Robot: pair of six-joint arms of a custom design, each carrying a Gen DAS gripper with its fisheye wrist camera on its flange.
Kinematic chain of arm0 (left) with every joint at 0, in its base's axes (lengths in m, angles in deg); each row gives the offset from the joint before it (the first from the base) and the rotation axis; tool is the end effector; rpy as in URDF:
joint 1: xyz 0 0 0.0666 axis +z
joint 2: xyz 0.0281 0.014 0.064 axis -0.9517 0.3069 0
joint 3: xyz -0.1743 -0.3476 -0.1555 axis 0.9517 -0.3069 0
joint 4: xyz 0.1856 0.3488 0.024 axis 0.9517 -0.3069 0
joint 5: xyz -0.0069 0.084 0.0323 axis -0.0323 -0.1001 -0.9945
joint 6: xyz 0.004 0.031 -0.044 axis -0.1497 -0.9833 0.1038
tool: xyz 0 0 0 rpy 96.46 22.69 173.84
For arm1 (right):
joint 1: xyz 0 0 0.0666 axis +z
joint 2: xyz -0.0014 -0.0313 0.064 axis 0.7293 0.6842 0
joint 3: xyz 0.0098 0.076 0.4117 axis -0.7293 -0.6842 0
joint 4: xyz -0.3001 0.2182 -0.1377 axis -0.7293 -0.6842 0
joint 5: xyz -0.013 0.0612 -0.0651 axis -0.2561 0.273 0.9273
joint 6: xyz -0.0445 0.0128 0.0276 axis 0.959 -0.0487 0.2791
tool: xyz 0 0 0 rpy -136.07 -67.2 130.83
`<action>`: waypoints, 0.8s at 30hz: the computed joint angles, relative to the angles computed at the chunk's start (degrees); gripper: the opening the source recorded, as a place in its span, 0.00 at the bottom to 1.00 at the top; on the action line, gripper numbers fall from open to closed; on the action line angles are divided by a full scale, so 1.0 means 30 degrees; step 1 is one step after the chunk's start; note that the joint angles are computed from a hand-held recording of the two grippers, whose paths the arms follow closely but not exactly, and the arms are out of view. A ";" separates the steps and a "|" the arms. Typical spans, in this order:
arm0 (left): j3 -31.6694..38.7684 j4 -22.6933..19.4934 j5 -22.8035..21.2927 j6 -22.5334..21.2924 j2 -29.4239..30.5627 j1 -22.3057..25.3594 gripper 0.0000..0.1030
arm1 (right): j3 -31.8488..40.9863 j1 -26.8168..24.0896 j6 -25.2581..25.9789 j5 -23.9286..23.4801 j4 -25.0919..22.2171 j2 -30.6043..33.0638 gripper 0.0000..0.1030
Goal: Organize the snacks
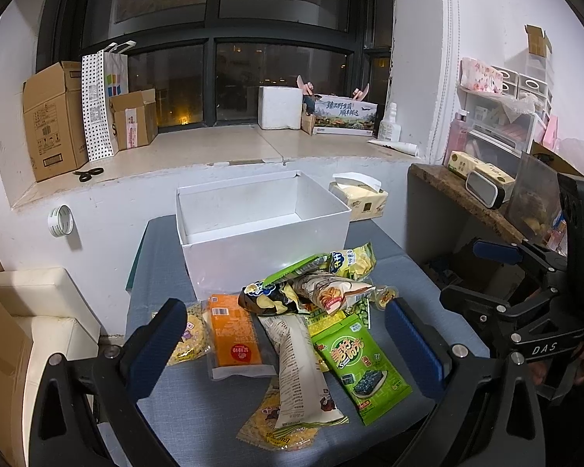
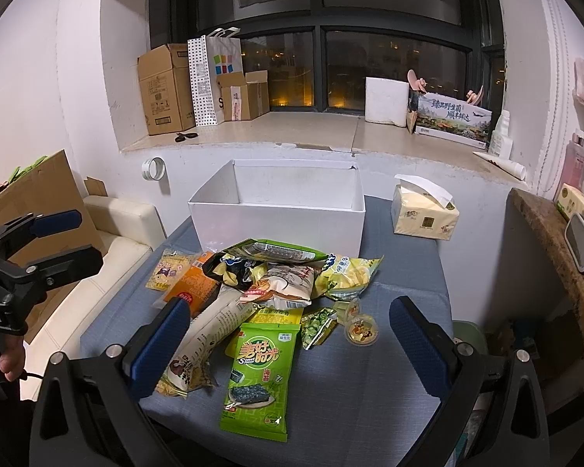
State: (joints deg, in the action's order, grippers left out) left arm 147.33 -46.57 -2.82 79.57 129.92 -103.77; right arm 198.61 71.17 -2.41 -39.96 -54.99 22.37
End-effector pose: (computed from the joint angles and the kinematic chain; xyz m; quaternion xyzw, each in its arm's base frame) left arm 0.5162 -0.3100 0.6015 0.0929 0.8793 -0.0895 0.4584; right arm 0.5417 0.2434 0.5776 -0.1538 0.8806 0.0946 0.4380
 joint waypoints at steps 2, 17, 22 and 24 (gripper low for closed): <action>-0.0027 0.0008 -0.0019 -0.0007 0.0001 0.0009 1.00 | -0.0019 0.0013 -0.0006 0.0015 0.0012 -0.0004 1.00; -0.0017 -0.0139 -0.0051 0.0088 0.0018 0.0049 1.00 | -0.0153 -0.0007 0.0057 -0.0152 -0.0069 -0.0003 1.00; -0.0016 -0.0177 -0.0051 0.0079 0.0000 0.0054 1.00 | -0.0065 0.0015 0.0040 -0.0192 -0.0191 0.0105 1.00; -0.0005 -0.0165 -0.0083 0.0079 0.0011 0.0051 1.00 | -0.0061 0.0018 0.0014 -0.0238 -0.0247 0.0146 1.00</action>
